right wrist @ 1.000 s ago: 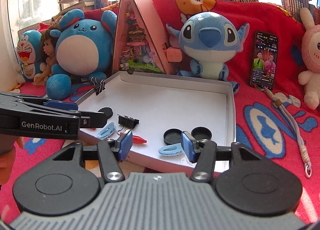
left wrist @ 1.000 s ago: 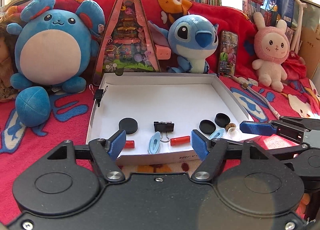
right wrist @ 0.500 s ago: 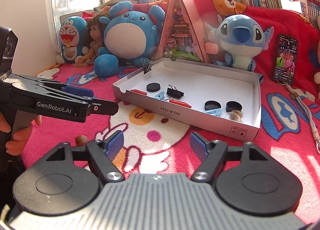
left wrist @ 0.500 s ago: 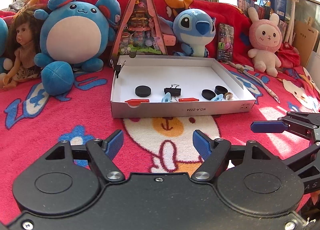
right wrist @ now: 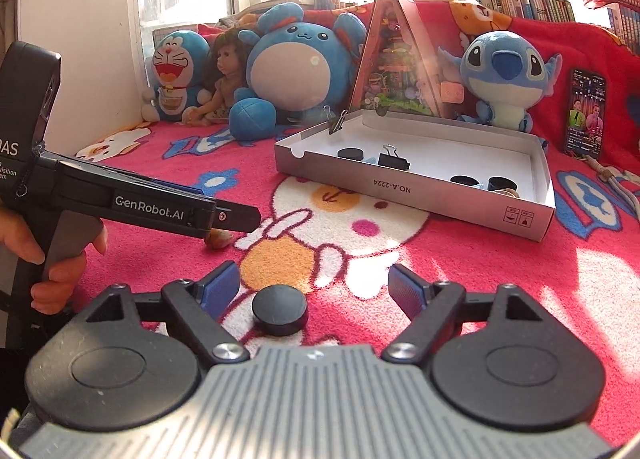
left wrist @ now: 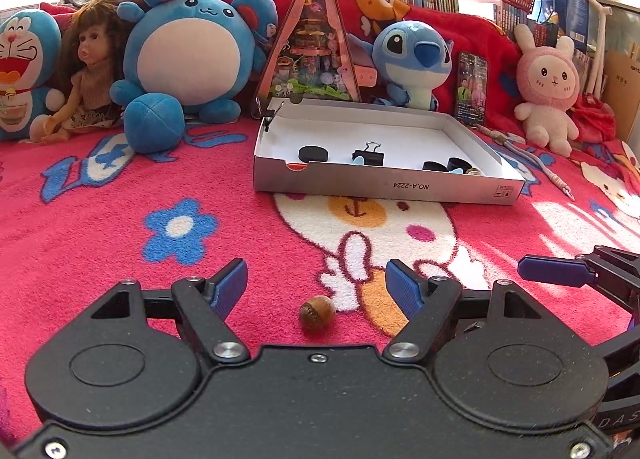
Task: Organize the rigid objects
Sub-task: 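Withdraw both tools toward the acorn and the last black cap on the blanket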
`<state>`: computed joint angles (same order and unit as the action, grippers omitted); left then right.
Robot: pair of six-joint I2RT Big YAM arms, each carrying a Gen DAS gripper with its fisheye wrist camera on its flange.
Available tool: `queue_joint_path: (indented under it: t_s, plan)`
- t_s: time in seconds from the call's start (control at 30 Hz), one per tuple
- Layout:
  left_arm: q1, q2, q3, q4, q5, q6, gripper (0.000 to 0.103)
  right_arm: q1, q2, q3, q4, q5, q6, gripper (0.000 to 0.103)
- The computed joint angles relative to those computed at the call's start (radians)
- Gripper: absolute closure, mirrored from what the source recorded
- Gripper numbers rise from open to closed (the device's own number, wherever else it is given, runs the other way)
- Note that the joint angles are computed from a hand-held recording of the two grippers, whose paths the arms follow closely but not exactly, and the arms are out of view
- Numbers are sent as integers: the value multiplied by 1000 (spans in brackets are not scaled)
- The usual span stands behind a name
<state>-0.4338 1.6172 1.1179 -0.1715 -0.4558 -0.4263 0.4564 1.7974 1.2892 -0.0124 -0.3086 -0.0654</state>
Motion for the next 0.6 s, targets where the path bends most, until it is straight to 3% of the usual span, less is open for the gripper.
queue_joint_path:
  t_s: [0.1, 0.37, 0.6]
  plan:
    - [-12, 6, -15, 15, -29, -16, 28, 12, -7, -38, 56, 33, 37, 11]
    - [-23, 2, -51, 38, -68, -72, 36, 31, -8, -81, 97, 100, 81, 11]
    - [-30, 5, -58, 64, -75, -99, 52, 74, -11, -153, 255, 223, 102, 11]
